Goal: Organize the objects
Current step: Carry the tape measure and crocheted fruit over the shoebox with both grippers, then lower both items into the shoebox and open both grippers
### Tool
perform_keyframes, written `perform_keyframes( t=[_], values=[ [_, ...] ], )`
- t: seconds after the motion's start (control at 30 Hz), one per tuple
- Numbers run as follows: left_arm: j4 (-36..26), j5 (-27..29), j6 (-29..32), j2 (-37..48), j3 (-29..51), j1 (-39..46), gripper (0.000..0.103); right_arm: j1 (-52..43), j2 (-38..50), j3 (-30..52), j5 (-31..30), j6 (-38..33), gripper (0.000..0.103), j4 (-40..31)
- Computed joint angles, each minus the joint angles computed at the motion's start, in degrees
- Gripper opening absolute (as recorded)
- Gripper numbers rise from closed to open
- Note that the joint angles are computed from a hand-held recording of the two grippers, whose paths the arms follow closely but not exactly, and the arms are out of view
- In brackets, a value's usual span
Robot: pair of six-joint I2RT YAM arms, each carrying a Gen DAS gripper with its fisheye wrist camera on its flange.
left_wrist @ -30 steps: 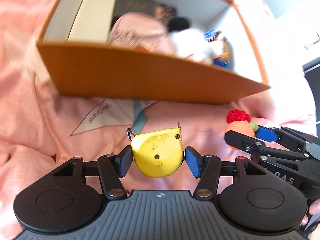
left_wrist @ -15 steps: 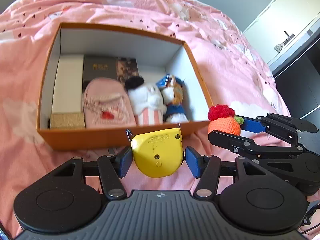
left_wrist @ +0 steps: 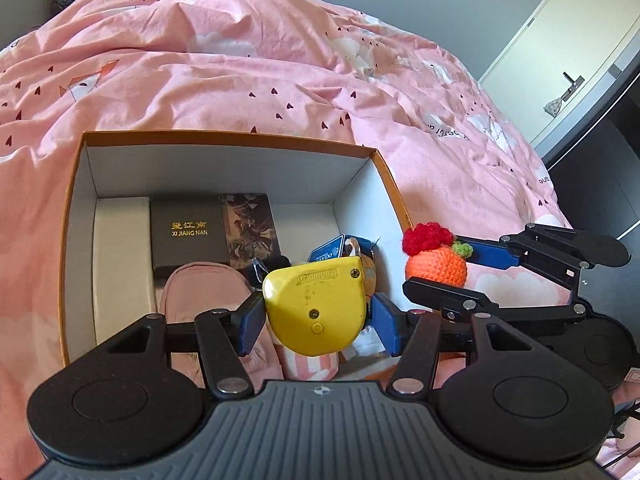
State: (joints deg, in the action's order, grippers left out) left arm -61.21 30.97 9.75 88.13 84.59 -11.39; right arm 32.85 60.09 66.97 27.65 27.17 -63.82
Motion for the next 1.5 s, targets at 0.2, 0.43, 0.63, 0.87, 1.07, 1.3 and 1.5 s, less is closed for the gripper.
perform_keyframes(
  t=[0.2,0.43,0.63,0.87,1.07,1.3,1.5],
  values=[
    [-0.18,0.54,1.09,9.32,7.01,-0.96,0.065,-9.82,3.77,-1.62,-4.2,-14.0,0.049,6.67],
    [-0.04,1.15,0.28,18.96,14.82,-2.24,0.065,-17.76,10.75,-2.53,-7.51,-31.44,0.049,14.27],
    [-0.99,2.73,-0.42,25.91,21.45,-3.49,0.065,-22.11,16.56,-3.32,-9.44,-45.3,0.049,19.81],
    [-3.05,2.82,-0.98,32.38,27.36,-4.75,0.065,-25.38,21.53,-3.63,-11.21,-54.44,0.049,22.92],
    [-4.43,0.99,-0.6,35.24,29.91,-6.51,0.065,-26.57,22.17,-4.67,-10.9,-56.47,0.05,25.03],
    [-5.06,-4.17,0.22,36.65,31.4,-9.16,0.065,-26.2,18.24,-7.45,-9.1,-60.8,0.056,26.22],
    [-4.36,-8.83,2.29,35.59,30.51,-11.83,0.065,-25.33,12.8,-8.33,-9.34,-62.2,0.057,23.86]
  ],
)
